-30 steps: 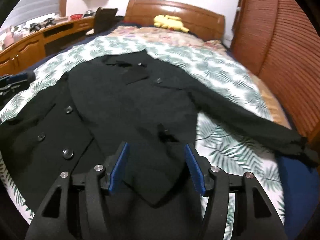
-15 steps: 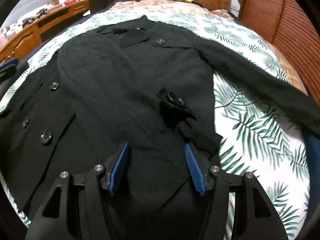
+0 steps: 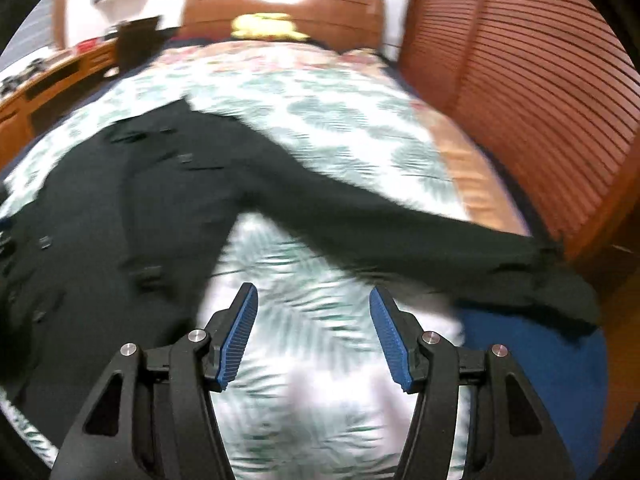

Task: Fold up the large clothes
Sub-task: 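Reach the right tool to the other coat sleeve and grasp its cuff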

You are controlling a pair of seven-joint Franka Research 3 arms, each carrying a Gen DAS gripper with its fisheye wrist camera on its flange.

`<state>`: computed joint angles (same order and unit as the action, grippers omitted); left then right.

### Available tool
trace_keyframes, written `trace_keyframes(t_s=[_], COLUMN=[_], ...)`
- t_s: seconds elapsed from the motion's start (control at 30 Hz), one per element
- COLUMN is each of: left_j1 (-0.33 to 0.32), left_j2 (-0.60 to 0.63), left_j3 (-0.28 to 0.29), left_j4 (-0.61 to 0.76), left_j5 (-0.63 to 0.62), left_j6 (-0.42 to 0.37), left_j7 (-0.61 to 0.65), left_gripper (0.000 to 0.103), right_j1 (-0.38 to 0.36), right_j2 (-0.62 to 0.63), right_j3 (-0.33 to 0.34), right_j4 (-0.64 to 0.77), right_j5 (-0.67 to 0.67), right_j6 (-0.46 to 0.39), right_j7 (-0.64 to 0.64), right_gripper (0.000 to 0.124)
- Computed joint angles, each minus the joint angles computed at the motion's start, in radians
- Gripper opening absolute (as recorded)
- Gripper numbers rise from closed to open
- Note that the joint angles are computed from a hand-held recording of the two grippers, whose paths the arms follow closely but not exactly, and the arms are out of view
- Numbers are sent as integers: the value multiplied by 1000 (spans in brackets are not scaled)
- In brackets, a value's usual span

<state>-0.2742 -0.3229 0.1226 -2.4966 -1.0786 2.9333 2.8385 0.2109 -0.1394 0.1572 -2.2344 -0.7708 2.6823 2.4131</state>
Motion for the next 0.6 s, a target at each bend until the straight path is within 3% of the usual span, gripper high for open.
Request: trace_keyframes(t_s=[0.37, 0.6], left_j1=[27, 52], left_j2=[51, 87], left_j3=[-46, -77], left_j4=[26, 43], left_j5=[55, 95], left_j6=[-57, -57], left_j7=[-54, -94], left_gripper=[53, 53], right_j1=[-197, -253], right_j2=[-60, -59], right_j3=[-82, -118], right_j4=[-8, -6], right_j5=[-56, 46], right_j6=[-33, -5], right_j7=[103, 58], right_gripper=[59, 66])
